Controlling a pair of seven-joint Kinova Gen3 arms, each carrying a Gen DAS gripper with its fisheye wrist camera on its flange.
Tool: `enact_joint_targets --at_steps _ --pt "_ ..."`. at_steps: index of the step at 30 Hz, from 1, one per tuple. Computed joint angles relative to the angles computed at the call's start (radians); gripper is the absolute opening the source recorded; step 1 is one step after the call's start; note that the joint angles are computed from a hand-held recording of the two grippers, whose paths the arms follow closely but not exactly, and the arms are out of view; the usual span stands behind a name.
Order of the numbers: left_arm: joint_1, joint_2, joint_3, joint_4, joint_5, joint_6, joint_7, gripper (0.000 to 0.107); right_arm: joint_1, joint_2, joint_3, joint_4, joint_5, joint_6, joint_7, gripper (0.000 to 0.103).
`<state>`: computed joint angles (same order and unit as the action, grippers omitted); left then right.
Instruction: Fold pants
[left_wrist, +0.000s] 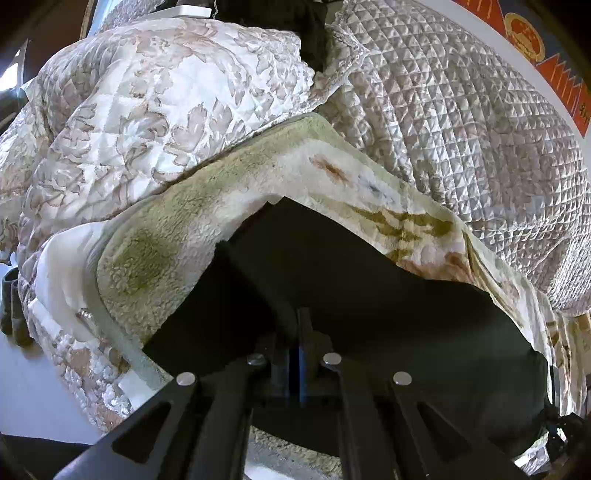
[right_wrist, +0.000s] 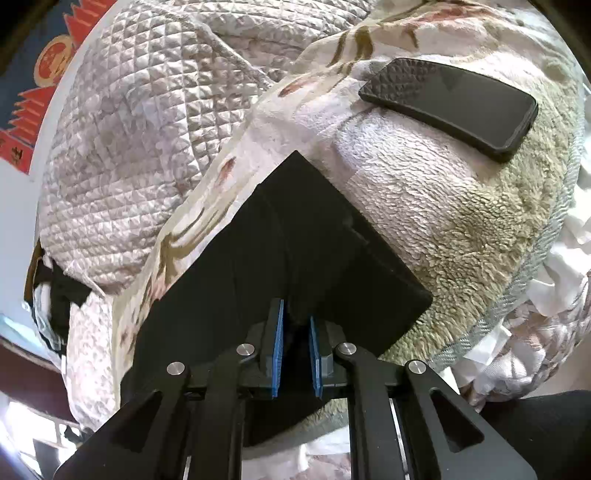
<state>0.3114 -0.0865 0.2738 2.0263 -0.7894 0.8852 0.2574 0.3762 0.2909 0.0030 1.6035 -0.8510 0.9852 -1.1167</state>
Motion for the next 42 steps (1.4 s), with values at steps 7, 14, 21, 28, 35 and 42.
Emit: enact_joint_targets --at_steps 7,14,21,28,35,42 --pt "-0.002 -0.042 0.035 -0.001 -0.005 0.037 0.008 0.004 0.009 -0.058 0.028 0.02 -0.022 0.028 0.044 0.008" --pt "-0.005 -0.02 0.023 0.007 0.068 0.037 -0.035 0.004 -0.02 -0.052 0.035 0.02 0.081 0.008 -0.038 0.008" --pt "-0.082 -0.011 0.098 -0.015 0.106 0.069 -0.084 0.006 -0.052 -0.063 0.03 0.01 0.193 -0.012 -0.118 0.01" --pt "-0.389 -0.111 0.4 -0.037 0.084 0.195 -0.043 0.018 -0.161 -0.215 0.097 0.088 0.264 -0.235 -0.09 0.022" --pt "-0.429 -0.069 0.374 -0.074 0.148 -0.057 -0.24 0.034 -0.168 -0.1 -0.012 0.003 0.225 -0.116 0.153 0.028" --pt "-0.269 0.172 0.21 -0.224 0.227 -0.202 -0.524 0.034 -0.242 -0.004 -0.052 -0.111 0.303 -0.102 0.174 0.028"
